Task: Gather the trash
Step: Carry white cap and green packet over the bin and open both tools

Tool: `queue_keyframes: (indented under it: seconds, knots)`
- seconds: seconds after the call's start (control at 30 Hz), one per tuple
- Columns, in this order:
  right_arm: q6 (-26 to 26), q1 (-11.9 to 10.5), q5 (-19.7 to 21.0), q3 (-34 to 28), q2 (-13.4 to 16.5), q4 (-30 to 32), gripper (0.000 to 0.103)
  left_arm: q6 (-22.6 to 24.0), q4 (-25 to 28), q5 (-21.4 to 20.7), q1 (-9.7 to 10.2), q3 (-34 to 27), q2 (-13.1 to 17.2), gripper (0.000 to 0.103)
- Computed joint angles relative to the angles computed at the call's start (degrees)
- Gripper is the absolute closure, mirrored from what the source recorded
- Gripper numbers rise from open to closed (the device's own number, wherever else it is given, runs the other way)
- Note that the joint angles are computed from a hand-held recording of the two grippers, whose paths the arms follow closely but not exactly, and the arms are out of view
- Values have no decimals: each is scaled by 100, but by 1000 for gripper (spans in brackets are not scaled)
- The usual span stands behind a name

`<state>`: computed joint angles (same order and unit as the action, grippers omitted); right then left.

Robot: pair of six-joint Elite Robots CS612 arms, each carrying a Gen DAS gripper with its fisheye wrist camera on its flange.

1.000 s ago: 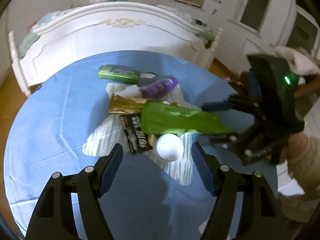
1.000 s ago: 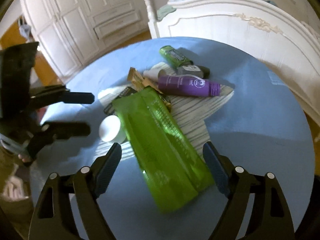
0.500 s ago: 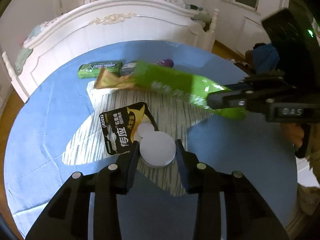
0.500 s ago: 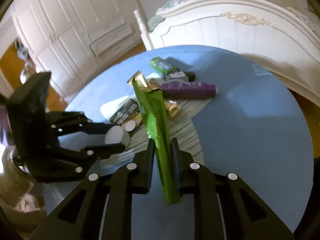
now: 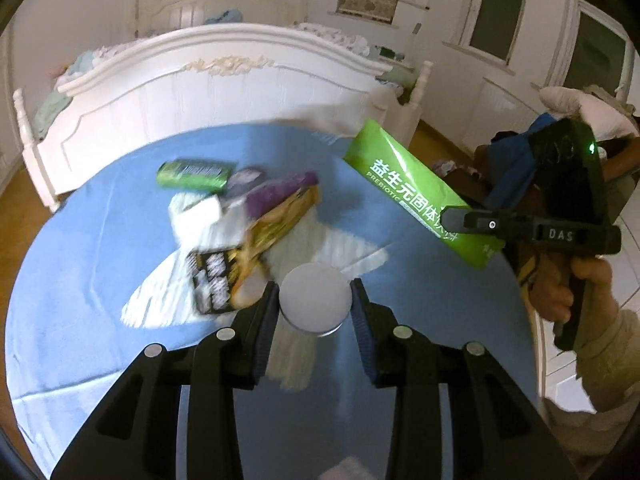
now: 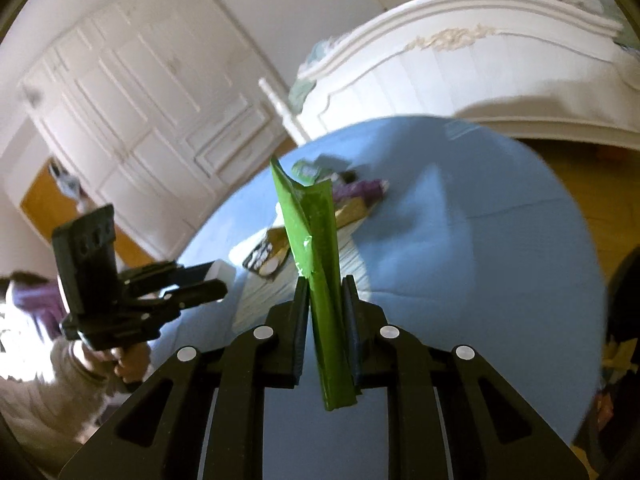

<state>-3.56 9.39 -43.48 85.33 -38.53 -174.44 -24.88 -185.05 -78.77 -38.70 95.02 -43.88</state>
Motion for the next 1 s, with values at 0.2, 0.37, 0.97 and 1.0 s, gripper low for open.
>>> queue_keyframes:
  seconds: [0.2,0.37,0.97,1.0]
  knots:
    - [735,-307,-94,298,-53,-820,85,157,171,-342,-100,-767,333,67]
    - [1447,-633,-271,537,-71,-1397,85,257,435,-781,-232,-1668,809,67]
    - [2852,-1460,-860,872,244,-1944,85,544,2143,-1846,-463,-4233,2118,67]
    - [2872,-1474,-873,869,269,-1936,85,564,2250,-1862,-473,-4358,2182,67]
